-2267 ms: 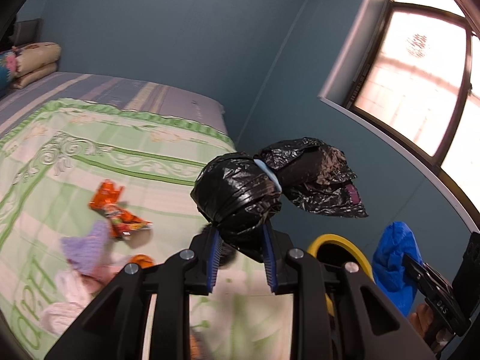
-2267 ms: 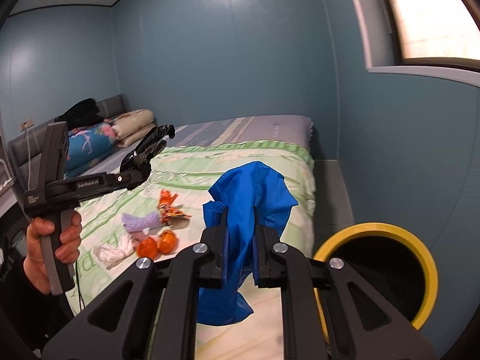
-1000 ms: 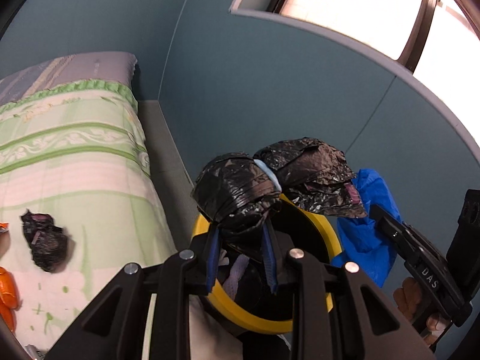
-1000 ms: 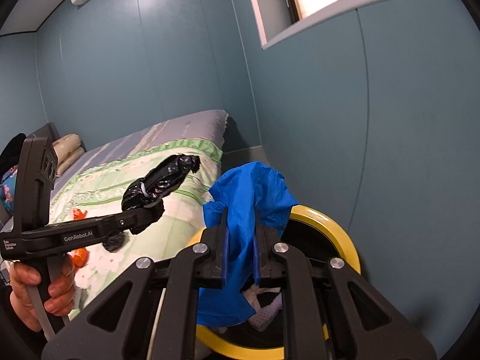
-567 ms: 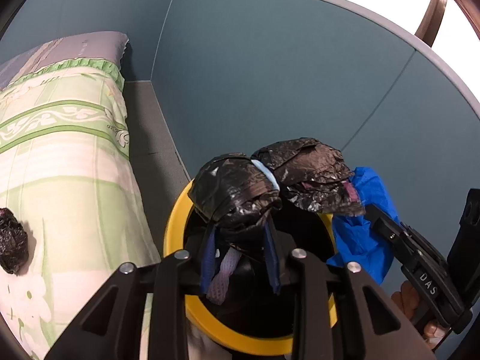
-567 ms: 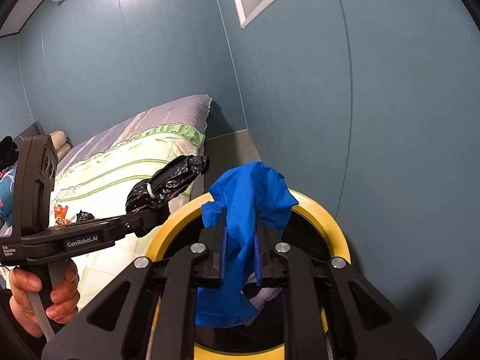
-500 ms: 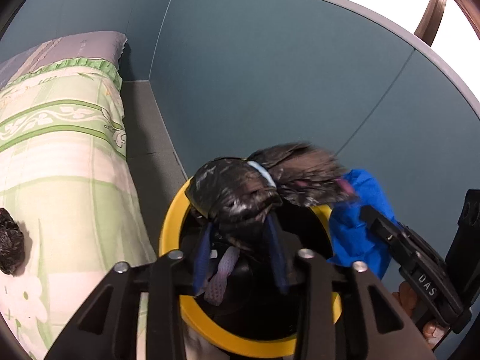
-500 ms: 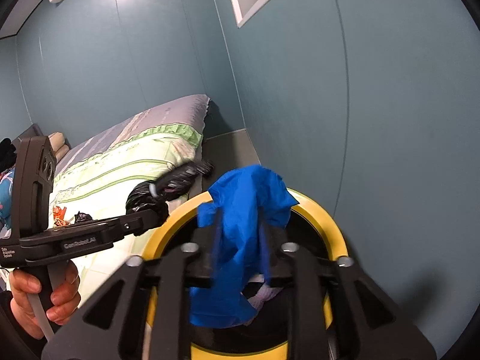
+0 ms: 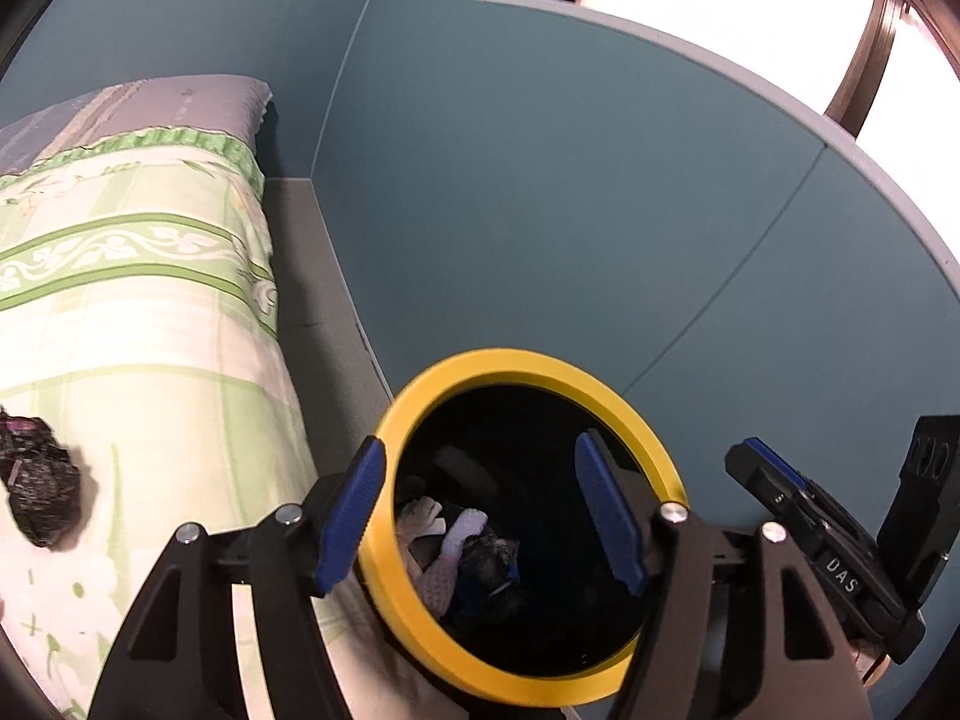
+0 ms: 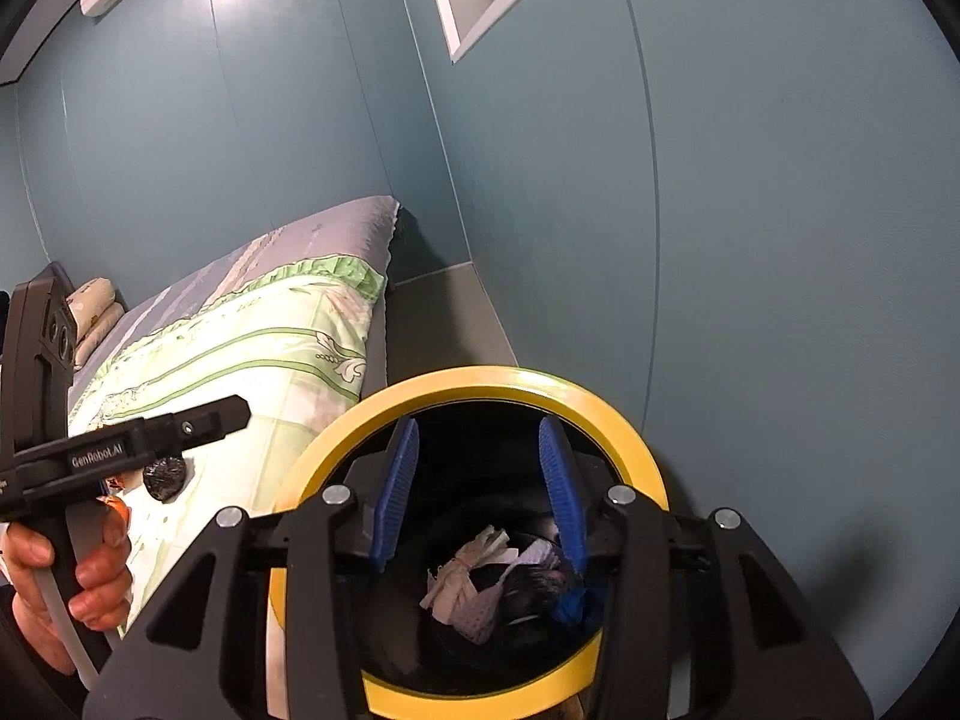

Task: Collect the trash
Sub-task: 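Move both tools back over the bed toward the remaining trash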

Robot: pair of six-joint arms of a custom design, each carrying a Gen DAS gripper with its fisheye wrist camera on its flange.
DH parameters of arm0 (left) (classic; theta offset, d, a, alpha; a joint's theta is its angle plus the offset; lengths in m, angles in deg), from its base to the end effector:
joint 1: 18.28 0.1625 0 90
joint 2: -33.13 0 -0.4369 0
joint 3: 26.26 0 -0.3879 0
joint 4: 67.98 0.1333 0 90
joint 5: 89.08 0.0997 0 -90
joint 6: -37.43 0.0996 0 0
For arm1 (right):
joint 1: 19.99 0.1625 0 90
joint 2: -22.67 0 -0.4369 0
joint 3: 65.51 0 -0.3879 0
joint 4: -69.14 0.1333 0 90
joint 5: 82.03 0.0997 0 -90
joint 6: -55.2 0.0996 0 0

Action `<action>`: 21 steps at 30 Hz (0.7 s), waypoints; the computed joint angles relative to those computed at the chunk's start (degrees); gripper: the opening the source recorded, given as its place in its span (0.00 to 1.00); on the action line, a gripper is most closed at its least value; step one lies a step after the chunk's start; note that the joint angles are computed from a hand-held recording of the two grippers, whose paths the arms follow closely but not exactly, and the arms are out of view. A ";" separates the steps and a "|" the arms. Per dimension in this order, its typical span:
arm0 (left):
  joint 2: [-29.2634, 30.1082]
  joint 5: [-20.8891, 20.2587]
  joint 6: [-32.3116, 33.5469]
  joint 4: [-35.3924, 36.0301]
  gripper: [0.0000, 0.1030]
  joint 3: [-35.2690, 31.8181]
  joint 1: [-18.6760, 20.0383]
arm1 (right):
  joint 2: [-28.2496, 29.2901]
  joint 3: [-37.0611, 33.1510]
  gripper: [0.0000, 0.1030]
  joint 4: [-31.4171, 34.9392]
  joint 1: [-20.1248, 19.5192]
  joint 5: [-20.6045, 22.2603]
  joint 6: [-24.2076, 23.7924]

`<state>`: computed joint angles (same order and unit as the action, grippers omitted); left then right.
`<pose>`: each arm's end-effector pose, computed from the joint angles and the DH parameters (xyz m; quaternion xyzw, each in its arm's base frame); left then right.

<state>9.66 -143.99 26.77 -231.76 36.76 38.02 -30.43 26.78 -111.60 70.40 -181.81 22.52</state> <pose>-0.3009 -0.7947 0.0782 0.0951 0.9106 -0.3686 0.1609 0.1212 -0.7010 0.2838 0.2198 -0.8707 0.3948 0.1942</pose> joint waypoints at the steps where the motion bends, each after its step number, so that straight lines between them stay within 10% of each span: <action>1: -1.00 0.20 -0.10 -0.96 0.61 1.37 -0.15 | -0.28 0.36 0.40 -0.24 0.25 0.19 -0.14; 21: -23.47 19.74 4.52 -20.83 0.76 31.90 -4.56 | -1.57 5.83 0.54 -1.91 8.41 6.25 -6.05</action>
